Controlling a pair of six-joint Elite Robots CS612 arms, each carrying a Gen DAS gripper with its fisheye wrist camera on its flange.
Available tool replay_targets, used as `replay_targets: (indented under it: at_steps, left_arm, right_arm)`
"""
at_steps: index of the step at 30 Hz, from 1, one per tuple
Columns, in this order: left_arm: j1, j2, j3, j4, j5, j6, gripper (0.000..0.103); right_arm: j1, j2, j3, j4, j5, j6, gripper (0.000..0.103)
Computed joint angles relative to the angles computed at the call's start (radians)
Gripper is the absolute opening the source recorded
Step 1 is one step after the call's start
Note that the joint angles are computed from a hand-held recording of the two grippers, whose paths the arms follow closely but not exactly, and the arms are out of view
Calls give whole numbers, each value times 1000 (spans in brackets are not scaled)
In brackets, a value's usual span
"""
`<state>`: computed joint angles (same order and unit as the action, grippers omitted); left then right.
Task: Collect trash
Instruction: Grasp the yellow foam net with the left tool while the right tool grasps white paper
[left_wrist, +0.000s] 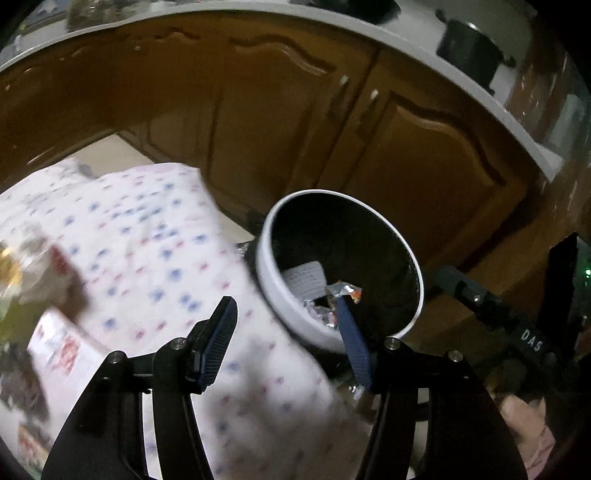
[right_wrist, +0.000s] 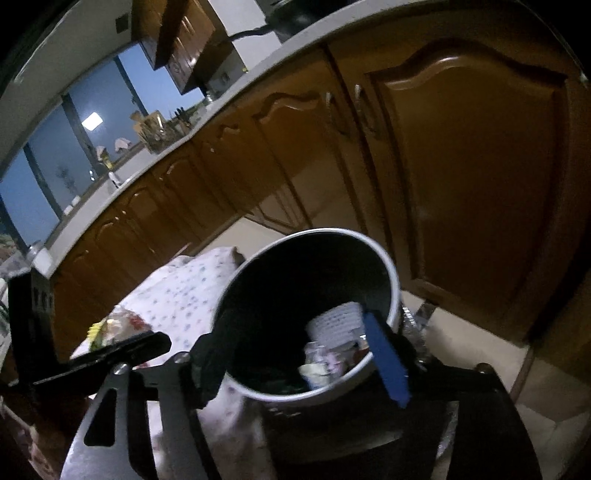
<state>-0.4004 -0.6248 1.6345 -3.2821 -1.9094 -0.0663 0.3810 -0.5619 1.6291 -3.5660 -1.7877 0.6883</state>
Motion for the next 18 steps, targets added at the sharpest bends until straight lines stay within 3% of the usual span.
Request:
replay_targets:
  at_steps: [9,18]
  left_arm:
    - [64,-28,95,-129,38,-77,56]
    - [140,-45,143,-186,61,-153,56]
  right_arm:
    - [38,32,-71,-6,78,-15,77]
    - [63,74,-181,49,167,-55,77]
